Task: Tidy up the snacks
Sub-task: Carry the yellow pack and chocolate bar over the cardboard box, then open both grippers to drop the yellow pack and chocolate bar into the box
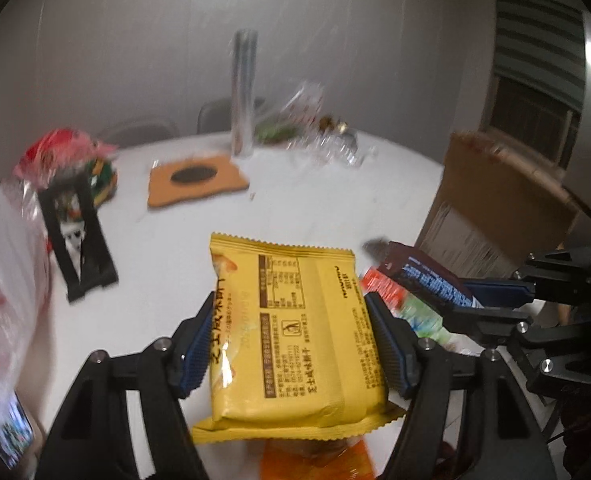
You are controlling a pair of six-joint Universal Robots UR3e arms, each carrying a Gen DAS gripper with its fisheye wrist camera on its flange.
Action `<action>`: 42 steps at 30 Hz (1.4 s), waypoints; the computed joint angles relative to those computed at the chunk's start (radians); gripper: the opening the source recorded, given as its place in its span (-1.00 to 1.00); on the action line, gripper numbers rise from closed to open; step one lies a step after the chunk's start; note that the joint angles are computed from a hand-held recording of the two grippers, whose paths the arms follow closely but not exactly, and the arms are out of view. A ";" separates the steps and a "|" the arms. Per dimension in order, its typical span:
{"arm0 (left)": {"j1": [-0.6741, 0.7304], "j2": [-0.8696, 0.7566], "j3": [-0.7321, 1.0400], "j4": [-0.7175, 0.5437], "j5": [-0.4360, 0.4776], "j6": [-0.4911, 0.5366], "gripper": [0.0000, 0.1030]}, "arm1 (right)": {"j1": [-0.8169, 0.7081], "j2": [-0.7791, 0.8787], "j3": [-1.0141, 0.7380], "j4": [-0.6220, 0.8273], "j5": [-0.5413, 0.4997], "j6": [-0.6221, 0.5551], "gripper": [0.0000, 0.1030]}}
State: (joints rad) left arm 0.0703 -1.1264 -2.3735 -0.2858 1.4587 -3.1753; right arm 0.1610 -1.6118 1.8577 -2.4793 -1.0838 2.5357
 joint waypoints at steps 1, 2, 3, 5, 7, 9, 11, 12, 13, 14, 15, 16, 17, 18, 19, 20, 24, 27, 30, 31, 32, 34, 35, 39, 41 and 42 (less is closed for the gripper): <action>-0.008 0.003 0.025 -0.007 -0.002 0.003 0.31 | -0.007 -0.019 -0.004 0.003 0.011 0.004 -0.72; -0.019 0.001 0.047 -0.011 0.001 0.003 0.31 | -0.016 -0.040 -0.011 0.007 0.020 0.011 -0.72; -0.029 -0.005 0.084 -0.016 -0.001 0.008 0.31 | -0.026 -0.061 -0.017 0.004 0.026 0.022 -0.72; -0.053 -0.019 0.134 -0.020 0.004 0.008 0.31 | -0.050 -0.094 -0.030 0.001 0.041 0.035 -0.72; -0.093 -0.055 0.211 -0.026 0.016 0.009 0.31 | -0.086 -0.124 -0.045 0.005 0.069 0.044 -0.72; -0.135 -0.101 0.287 -0.031 0.021 0.012 0.31 | -0.144 -0.166 -0.059 0.026 0.110 0.047 -0.72; -0.180 -0.168 0.383 -0.040 0.019 0.017 0.31 | -0.198 -0.193 -0.070 0.050 0.146 0.038 -0.72; -0.199 -0.194 0.423 -0.048 0.013 0.017 0.31 | -0.230 -0.206 -0.078 0.070 0.169 0.032 -0.72; -0.209 -0.219 0.461 -0.057 0.001 0.019 0.31 | -0.259 -0.219 -0.084 0.089 0.188 0.025 -0.72; -0.224 -0.252 0.506 -0.065 -0.006 0.021 0.31 | -0.297 -0.233 -0.089 0.110 0.212 0.018 -0.72; -0.246 -0.297 0.567 -0.078 -0.008 0.024 0.31 | -0.335 -0.246 -0.092 0.127 0.231 0.010 -0.72; -0.263 -0.330 0.611 -0.091 -0.010 0.026 0.31 | -0.366 -0.254 -0.096 0.139 0.244 0.007 -0.72; -0.278 -0.365 0.659 -0.107 -0.017 0.027 0.31 | -0.391 -0.260 -0.101 0.153 0.254 0.001 -0.72; -0.297 -0.416 0.729 -0.133 -0.027 0.027 0.31 | -0.432 -0.266 -0.105 0.176 0.270 -0.008 -0.72; -0.317 -0.453 0.777 -0.147 -0.020 0.028 0.31 | -0.475 -0.277 -0.107 0.209 0.293 -0.028 -0.72; -0.338 -0.490 0.825 -0.162 -0.013 0.031 0.31 | -0.508 -0.273 -0.113 0.225 0.300 -0.037 -0.72; -0.393 -0.670 1.069 -0.271 -0.036 0.041 0.31 | -0.593 -0.247 -0.121 0.265 0.306 -0.070 -0.72; -0.441 -0.792 1.237 -0.364 -0.002 0.055 0.31 | -0.612 -0.194 -0.136 0.277 0.283 -0.085 -0.72; -0.470 -0.903 1.405 -0.475 0.006 0.065 0.31 | -0.612 -0.128 -0.168 0.308 0.249 -0.120 -0.72; -0.479 -0.942 1.465 -0.510 0.012 0.065 0.31 | -0.601 -0.101 -0.180 0.302 0.238 -0.117 -0.72; -0.484 -0.977 1.516 -0.540 0.015 0.065 0.31 | -0.591 -0.068 -0.201 0.308 0.224 -0.120 -0.72; -0.483 -1.021 1.573 -0.582 0.013 0.069 0.31 | -0.571 -0.017 -0.232 0.311 0.200 -0.121 -0.72; -0.487 -1.046 1.611 -0.605 0.020 0.068 0.31 | -0.558 0.004 -0.249 0.314 0.186 -0.118 -0.72; -0.489 -1.117 1.709 -0.676 0.026 0.089 0.31 | -0.512 0.088 -0.314 0.338 0.132 -0.143 -0.72; -0.489 -1.125 1.719 -0.690 0.027 0.098 0.31 | -0.490 0.107 -0.333 0.350 0.105 -0.158 -0.72; -0.490 -1.133 1.733 -0.697 0.032 0.099 0.31 | -0.476 0.118 -0.341 0.349 0.087 -0.161 -0.72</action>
